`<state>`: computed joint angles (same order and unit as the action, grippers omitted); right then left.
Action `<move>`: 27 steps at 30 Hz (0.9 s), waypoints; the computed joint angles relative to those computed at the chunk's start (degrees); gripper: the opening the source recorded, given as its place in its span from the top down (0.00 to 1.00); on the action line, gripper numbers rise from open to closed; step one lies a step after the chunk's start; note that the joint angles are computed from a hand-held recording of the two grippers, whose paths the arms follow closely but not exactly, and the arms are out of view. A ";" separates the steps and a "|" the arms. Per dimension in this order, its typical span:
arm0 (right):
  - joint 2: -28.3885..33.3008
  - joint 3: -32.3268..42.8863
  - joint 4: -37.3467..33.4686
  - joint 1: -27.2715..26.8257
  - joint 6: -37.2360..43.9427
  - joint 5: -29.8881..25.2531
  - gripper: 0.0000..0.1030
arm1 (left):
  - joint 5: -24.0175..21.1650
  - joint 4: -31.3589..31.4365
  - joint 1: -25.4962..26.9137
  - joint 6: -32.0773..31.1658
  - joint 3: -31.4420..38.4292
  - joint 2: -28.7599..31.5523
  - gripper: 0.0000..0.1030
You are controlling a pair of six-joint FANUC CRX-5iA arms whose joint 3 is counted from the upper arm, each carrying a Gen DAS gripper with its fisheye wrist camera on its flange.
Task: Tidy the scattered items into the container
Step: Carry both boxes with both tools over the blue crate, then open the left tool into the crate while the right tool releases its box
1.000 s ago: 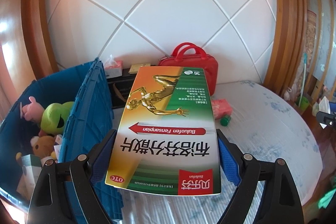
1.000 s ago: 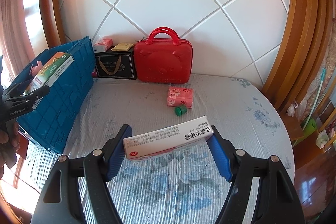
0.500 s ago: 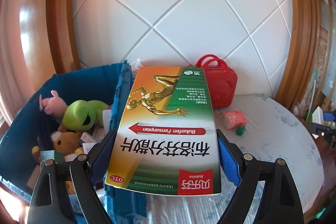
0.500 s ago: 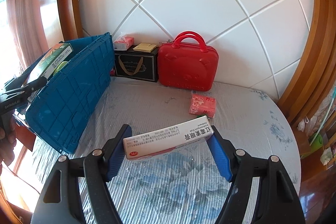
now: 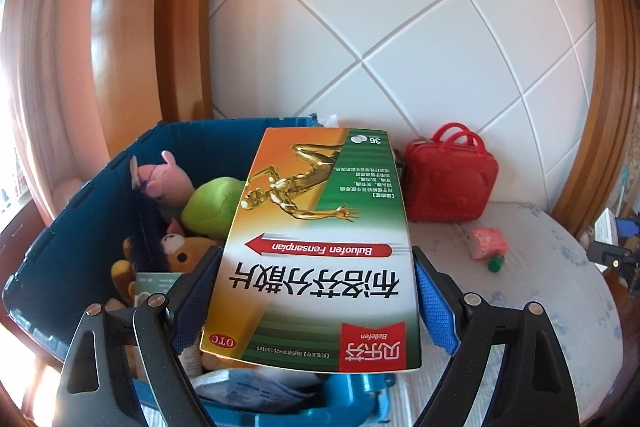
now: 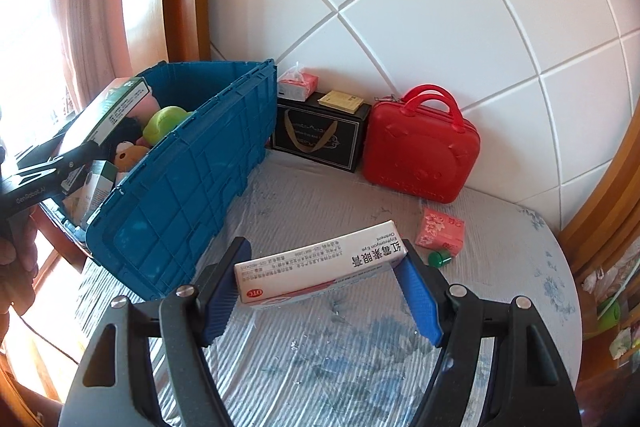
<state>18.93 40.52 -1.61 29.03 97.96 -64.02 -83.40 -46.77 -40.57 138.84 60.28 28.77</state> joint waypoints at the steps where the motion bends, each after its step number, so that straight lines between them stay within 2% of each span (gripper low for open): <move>1: 0.40 0.54 0.19 0.62 -0.02 -0.23 0.30 | 0.33 -0.24 0.21 0.69 -1.85 -1.19 0.14; 7: 2.49 3.05 0.77 4.20 0.19 -0.58 0.30 | 1.76 -1.78 1.50 4.22 -11.36 -7.66 0.15; 8: 2.89 3.50 0.80 4.80 0.19 -0.58 0.30 | 2.17 -1.81 1.79 4.62 -12.75 -8.63 0.25; 9: 3.31 3.98 0.83 5.35 0.20 -0.58 0.30 | 2.23 -1.41 2.25 4.53 -13.65 -9.25 0.61; 10: 3.76 4.49 0.83 5.90 0.18 -0.66 0.30 | 1.64 -0.67 2.92 4.21 -14.16 -9.63 0.72; 11: 4.18 4.98 0.85 6.46 0.02 -0.80 0.30 | 1.75 -0.25 3.45 4.66 -15.27 -10.39 0.75; 18: 7.48 9.96 0.76 9.48 -0.15 -2.54 0.30 | 3.60 0.57 6.00 6.73 -22.67 -15.47 0.75; 27: 13.56 20.81 0.27 13.11 1.52 -6.76 0.30 | 5.38 0.76 7.54 7.86 -27.66 -19.09 0.75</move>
